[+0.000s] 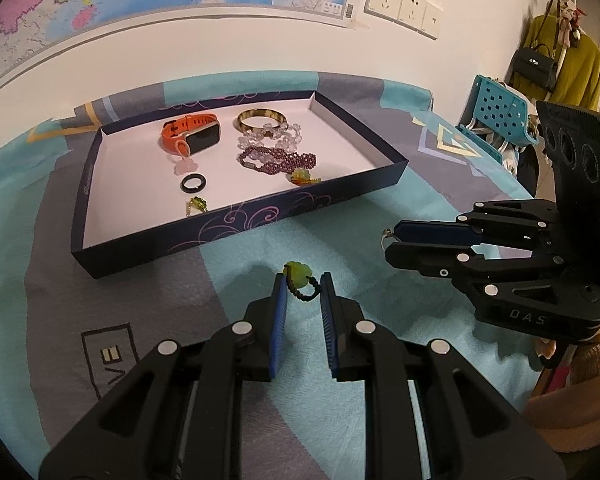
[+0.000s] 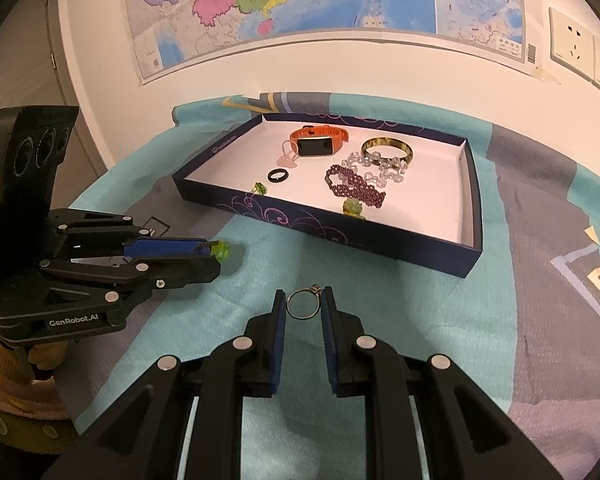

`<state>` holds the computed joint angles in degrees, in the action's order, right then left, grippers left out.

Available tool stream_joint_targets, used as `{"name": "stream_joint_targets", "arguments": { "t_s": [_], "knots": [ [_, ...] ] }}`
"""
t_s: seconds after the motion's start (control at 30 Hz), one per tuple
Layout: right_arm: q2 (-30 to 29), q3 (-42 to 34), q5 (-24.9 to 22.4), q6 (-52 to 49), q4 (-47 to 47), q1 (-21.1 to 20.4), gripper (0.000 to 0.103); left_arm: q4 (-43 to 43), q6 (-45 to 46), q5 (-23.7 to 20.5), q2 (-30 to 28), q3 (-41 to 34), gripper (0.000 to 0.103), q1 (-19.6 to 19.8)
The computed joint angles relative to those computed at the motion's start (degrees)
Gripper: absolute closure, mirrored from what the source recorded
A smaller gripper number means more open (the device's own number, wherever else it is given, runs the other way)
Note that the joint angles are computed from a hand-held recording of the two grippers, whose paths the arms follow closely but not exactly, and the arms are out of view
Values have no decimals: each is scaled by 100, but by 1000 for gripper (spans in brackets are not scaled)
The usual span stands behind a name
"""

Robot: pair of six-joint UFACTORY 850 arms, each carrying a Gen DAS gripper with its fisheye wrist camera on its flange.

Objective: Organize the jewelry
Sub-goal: 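Grasp the green bead ring with left tool while right tool grasps the silver ring, then carry the green bead ring into the box with left tool while right tool carries the silver ring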

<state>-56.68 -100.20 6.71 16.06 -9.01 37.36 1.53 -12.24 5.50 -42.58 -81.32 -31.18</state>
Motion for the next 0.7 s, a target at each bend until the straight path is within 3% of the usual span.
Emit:
{"name": "stream_joint_targets", "arguments": {
  "t_s": [0.7],
  "knots": [
    [-39, -158, 38, -56, 0, -16, 87, -571, 513, 124, 116, 87, 86, 44]
  ]
}}
